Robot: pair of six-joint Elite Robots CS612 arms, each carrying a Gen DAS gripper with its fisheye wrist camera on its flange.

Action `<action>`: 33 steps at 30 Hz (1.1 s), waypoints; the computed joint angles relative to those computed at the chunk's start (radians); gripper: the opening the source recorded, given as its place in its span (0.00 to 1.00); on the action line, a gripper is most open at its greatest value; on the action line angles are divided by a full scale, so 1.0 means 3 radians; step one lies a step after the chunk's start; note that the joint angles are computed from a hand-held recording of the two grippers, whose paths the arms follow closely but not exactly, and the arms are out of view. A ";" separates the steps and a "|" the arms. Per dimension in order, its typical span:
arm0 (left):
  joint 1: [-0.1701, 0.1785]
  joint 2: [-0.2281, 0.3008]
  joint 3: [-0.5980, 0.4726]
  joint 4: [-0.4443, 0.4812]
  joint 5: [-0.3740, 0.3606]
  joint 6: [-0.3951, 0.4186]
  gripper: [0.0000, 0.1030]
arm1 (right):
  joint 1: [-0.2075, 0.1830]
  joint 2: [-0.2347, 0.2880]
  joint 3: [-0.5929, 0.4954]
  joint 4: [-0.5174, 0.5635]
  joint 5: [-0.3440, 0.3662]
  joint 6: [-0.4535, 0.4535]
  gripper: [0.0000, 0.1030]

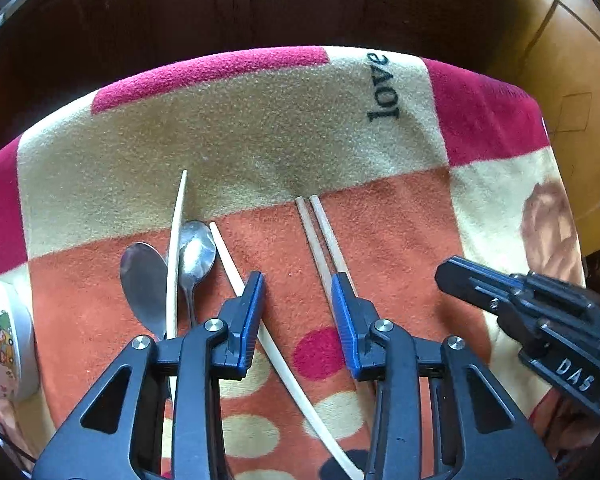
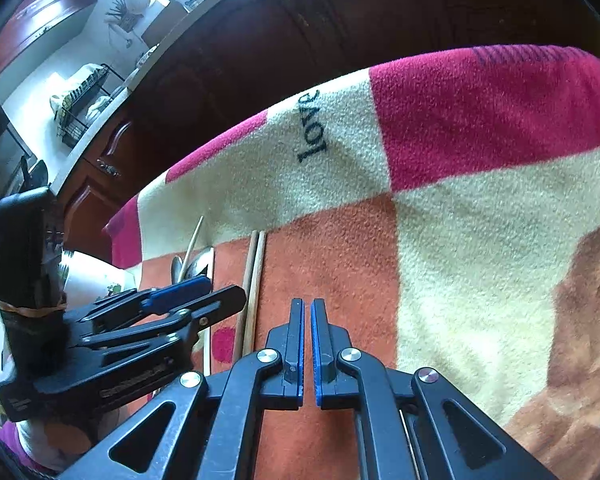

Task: Organize utensils
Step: 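Grasp another wooden chopstick with the left tool while the right tool holds its chopstick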

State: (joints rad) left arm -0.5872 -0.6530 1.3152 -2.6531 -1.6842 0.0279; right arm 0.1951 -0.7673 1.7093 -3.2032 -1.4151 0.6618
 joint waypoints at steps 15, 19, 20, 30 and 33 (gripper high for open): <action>-0.0003 0.0080 -0.0201 0.0250 -0.0079 0.0062 0.25 | 0.0021 0.0023 -0.0107 0.0117 -0.0025 -0.0151 0.02; -0.0013 0.0124 -0.0271 0.0230 -0.0141 0.0076 0.09 | 0.0015 0.0043 -0.0146 0.0140 -0.0020 -0.0120 0.02; 0.0000 0.0124 -0.0271 0.0219 -0.0188 0.0072 0.08 | 0.0017 0.0043 -0.0155 0.0149 -0.0015 -0.0133 0.02; 0.0188 -0.0077 0.0018 -0.0084 -0.0559 -0.0081 0.06 | 0.0076 0.0153 -0.0550 0.0762 0.0078 -0.0520 0.03; 0.0219 -0.0114 0.0072 -0.0114 -0.0575 -0.0116 0.06 | 0.0103 0.0172 -0.0625 0.0885 0.0012 -0.0526 0.15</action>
